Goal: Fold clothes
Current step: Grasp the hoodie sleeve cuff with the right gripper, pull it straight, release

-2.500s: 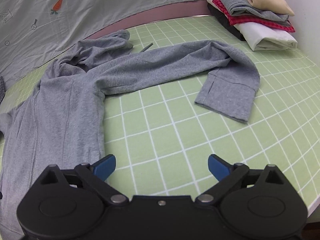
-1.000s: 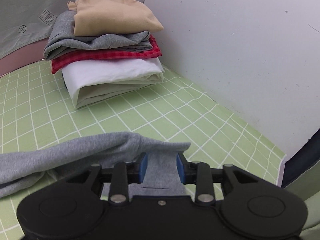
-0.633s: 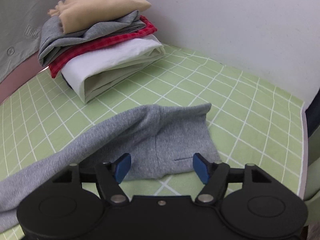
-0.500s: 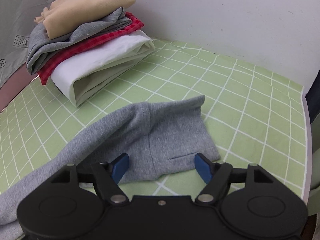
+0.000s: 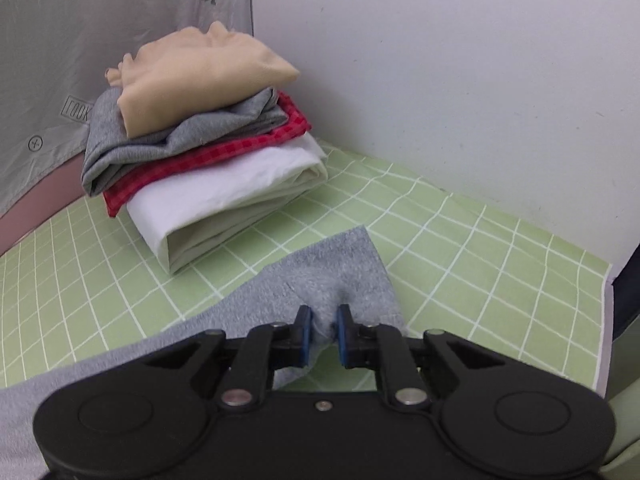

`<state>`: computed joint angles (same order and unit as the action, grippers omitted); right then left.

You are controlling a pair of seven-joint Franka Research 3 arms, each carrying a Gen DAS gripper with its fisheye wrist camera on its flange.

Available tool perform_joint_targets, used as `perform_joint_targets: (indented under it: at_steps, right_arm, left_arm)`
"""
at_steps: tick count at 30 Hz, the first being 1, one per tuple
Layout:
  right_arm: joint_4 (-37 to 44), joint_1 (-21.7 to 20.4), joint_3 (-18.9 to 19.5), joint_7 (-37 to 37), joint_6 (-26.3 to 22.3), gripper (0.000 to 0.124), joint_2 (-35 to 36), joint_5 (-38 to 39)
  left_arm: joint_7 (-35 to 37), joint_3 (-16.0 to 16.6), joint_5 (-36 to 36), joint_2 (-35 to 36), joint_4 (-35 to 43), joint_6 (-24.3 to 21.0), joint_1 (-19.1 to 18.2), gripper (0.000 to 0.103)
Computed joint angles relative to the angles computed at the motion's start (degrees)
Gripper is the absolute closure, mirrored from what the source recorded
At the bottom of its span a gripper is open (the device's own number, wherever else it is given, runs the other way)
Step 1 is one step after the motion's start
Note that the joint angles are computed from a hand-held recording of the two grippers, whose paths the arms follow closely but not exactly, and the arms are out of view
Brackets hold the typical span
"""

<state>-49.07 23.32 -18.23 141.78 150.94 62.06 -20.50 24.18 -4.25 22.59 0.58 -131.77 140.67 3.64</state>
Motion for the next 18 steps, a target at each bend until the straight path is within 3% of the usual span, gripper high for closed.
perform_joint_targets:
  at_steps: [2, 10, 12, 13, 17, 18]
  right_arm:
    - [-0.52, -0.06, -0.23, 0.72, -0.45, 0.110, -0.51, 0.15]
    - [8.23, -0.84, 2.56, -6.28, -14.00, 0.105, 5.52, 0.49]
    - [11.26, -0.64, 2.43, -7.97, -16.63, 0.094, 6.85, -0.18]
    - [10.53, -0.24, 2.29, -7.97, -16.33, 0.080, 6.25, -0.77]
    - [0.10, 2.65, 2.15, -7.33, -9.85, 0.039, -0.26, -3.55]
    - [-2.02, 3.37, 2.16, -7.40, -8.32, 0.036, -1.64, -4.08]
  left_arm:
    - [-0.51, -0.14, 0.23, -0.07, 0.04, -0.12, -0.17, 0.000]
    - [-2.06, -0.38, 1.48, -1.60, -1.43, 0.14, -0.39, 0.000]
    - [-2.46, -0.17, 2.58, -1.80, -2.08, 1.02, -0.10, 0.000]
    - [-2.96, -0.20, 3.22, -2.12, -2.61, 1.41, -0.05, 0.000]
    - [-1.65, 1.29, 5.18, -0.56, -3.11, 4.99, 1.79, 0.000]
    - [-0.89, 1.49, 4.86, 0.04, -2.96, 5.70, 2.12, 0.000]
